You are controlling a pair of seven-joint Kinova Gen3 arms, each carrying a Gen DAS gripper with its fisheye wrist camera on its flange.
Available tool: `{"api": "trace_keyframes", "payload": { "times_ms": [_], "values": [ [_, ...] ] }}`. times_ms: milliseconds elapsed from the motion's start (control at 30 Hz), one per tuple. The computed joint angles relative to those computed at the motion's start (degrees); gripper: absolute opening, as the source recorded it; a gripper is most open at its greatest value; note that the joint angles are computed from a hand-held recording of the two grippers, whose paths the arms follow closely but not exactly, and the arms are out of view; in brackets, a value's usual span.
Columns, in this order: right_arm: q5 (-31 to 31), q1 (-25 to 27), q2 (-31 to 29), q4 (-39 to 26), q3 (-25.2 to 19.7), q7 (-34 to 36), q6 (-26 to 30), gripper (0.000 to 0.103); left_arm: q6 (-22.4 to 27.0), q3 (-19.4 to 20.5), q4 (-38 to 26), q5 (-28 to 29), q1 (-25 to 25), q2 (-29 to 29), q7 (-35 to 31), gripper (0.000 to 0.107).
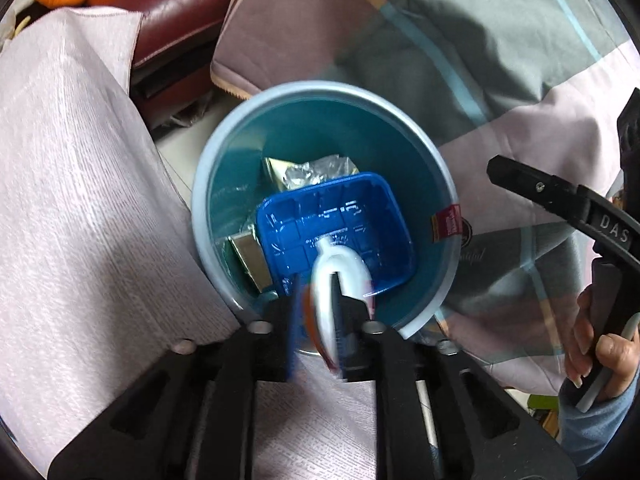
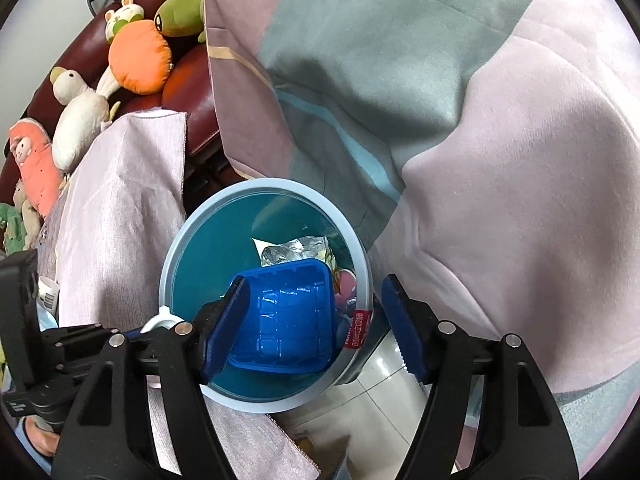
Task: Collect trash
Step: 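Drop the bowl from the left gripper while the right releases the blue tray into the bin, then move both open grippers back over the paper towel and wrappers on the table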
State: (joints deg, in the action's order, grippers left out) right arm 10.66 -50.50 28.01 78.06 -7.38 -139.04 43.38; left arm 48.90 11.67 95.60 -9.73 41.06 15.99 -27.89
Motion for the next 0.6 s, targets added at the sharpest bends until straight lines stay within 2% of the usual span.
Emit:
{"api": "trace_keyframes", "payload": {
  "times_ms": [33,100,267,333,600],
  "values": [
    [-0.01,-0.1,0.05,-0.12,0.02,-0.06,0.26,0.066,-0.13,-0.12,0.25,-0.45,0.36,-0.06,0.54,0.045],
    [-0.07,-0.25,0.22,-0.41,-0.04,-0.07,0.68,0.067,-0.8,-0.27,0.82,-1.55,1.08,-0.52,1.66,0.057],
    [-0.65,-0.49,0.71,-1.52,-0.3,0.14,1.97,0.067,-0.23,0.11,0.86,-3.61,2.17,-1.54,2.93,0.066],
    [-0.55,-0.89,0.91,-2.21,-0.19,-0.03,2.82,0.072,-0.38,0.31,1.55,-4.51,2.63,-2.68,3.86,0.073],
    [-0.17,-2.87,1.66,-5.64,-0.46,-0.05,6.56,0.074,-0.47,2.11,5.23,-7.92,2.85,-8.08,9.62,0.081]
  ]
}}
